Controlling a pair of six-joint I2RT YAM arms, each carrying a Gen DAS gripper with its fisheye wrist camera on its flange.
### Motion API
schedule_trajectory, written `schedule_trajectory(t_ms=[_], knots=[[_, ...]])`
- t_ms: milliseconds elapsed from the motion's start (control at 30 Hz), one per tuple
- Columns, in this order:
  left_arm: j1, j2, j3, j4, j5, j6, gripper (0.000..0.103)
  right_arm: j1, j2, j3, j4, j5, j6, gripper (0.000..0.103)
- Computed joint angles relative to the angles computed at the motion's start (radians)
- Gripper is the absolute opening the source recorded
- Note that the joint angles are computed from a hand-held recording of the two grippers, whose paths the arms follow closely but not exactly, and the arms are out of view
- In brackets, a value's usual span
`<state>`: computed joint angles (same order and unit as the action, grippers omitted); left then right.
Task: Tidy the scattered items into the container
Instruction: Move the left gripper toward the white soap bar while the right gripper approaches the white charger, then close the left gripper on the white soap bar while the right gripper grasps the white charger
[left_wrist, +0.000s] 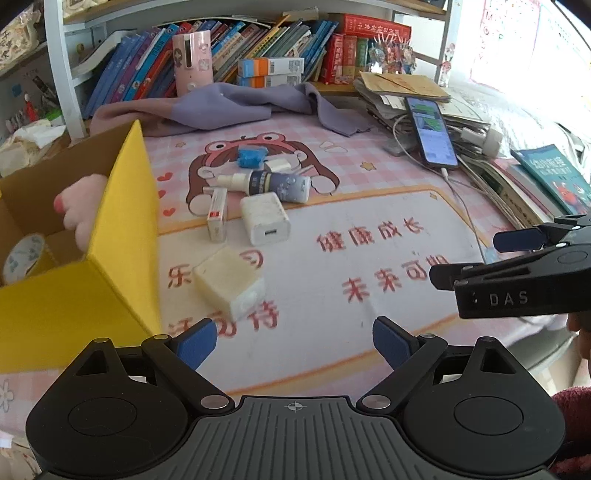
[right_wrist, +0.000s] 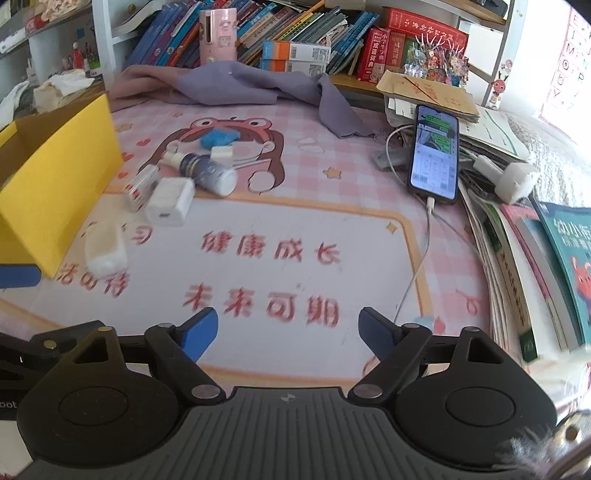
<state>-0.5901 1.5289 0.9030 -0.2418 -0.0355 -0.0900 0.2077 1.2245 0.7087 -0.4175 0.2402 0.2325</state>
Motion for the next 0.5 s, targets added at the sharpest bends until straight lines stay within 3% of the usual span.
schedule_trajectory(t_ms=[267,500], knots=[[-0.029,0.134,0.122,0.005,-0.118,-0.054,0.073,-0.140,0.149,0.093,0.109,-0.181,-0.174,0.075],[-0.016,0.239,0.226,-0.035,-0.186,-0.136,0.059,-0.189,0.318,0.234,0.130,-0.337,-0.269,0.061]])
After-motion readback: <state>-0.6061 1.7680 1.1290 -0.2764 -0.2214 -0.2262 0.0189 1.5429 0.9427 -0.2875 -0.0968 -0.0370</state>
